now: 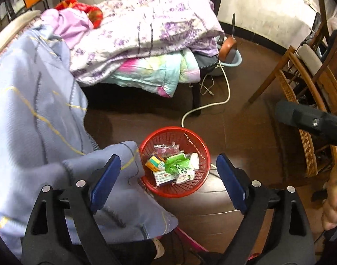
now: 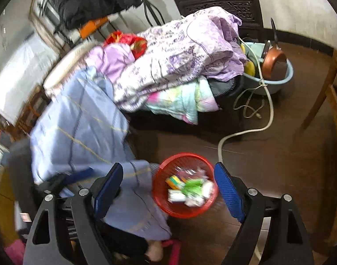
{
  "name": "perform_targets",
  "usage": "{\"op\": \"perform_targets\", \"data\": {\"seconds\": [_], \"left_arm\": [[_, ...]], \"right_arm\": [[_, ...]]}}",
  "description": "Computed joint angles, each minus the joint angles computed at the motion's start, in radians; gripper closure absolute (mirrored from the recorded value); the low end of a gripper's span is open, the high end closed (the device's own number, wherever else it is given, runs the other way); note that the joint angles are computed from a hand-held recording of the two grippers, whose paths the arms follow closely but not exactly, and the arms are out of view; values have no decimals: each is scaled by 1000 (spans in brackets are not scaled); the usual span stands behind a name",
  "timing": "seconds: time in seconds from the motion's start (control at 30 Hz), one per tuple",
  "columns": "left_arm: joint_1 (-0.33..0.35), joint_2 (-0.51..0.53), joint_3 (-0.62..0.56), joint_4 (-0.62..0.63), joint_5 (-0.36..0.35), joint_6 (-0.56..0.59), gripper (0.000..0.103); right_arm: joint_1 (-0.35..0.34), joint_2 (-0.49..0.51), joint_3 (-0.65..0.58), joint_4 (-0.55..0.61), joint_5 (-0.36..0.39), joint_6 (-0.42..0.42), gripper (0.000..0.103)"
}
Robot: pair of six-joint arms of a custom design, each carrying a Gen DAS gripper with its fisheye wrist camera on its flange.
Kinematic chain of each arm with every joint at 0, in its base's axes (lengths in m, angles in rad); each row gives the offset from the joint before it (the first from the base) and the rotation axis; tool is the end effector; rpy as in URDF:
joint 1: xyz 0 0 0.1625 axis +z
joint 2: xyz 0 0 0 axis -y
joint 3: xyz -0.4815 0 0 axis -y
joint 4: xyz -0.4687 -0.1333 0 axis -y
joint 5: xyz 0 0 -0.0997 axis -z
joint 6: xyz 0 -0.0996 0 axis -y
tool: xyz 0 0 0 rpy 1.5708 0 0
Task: Collect trash
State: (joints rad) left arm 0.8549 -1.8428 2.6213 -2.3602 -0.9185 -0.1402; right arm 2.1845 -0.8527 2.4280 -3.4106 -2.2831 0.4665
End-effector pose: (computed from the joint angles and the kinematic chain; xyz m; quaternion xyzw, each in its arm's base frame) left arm -0.0539 -0.3572 0.2191 0.2672 0.9088 -0.1377 0.2893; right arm 0.3038 -0.3128 0.0097 0.0225 -0.9299 0.2837 0.2329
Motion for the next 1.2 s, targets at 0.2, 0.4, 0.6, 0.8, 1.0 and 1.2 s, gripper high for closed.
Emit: {"op": "perform_targets", "data": {"seconds": [0.2, 0.4, 0.6, 0.8, 1.0, 1.2], "left_arm": [[-83, -124, 49, 100, 54, -77, 14], [-106, -192, 70, 133, 62, -93, 14], [-100, -200, 71, 132, 65, -98, 14], [-80, -157, 63, 114, 56, -92, 14], [-68, -136, 57, 116, 56, -93, 14], [-69, -128, 56, 121, 66, -107, 14]], "right_arm": [[64, -38, -16, 279, -115, 90, 16], [109, -29, -15, 393, -153, 143, 15], [102, 1, -10, 379, -145, 156, 15], [99, 13, -9, 353, -144, 144, 15], [80, 22, 0, 325, -113, 143, 15], [79, 28, 1, 315, -110, 140, 15]]}}
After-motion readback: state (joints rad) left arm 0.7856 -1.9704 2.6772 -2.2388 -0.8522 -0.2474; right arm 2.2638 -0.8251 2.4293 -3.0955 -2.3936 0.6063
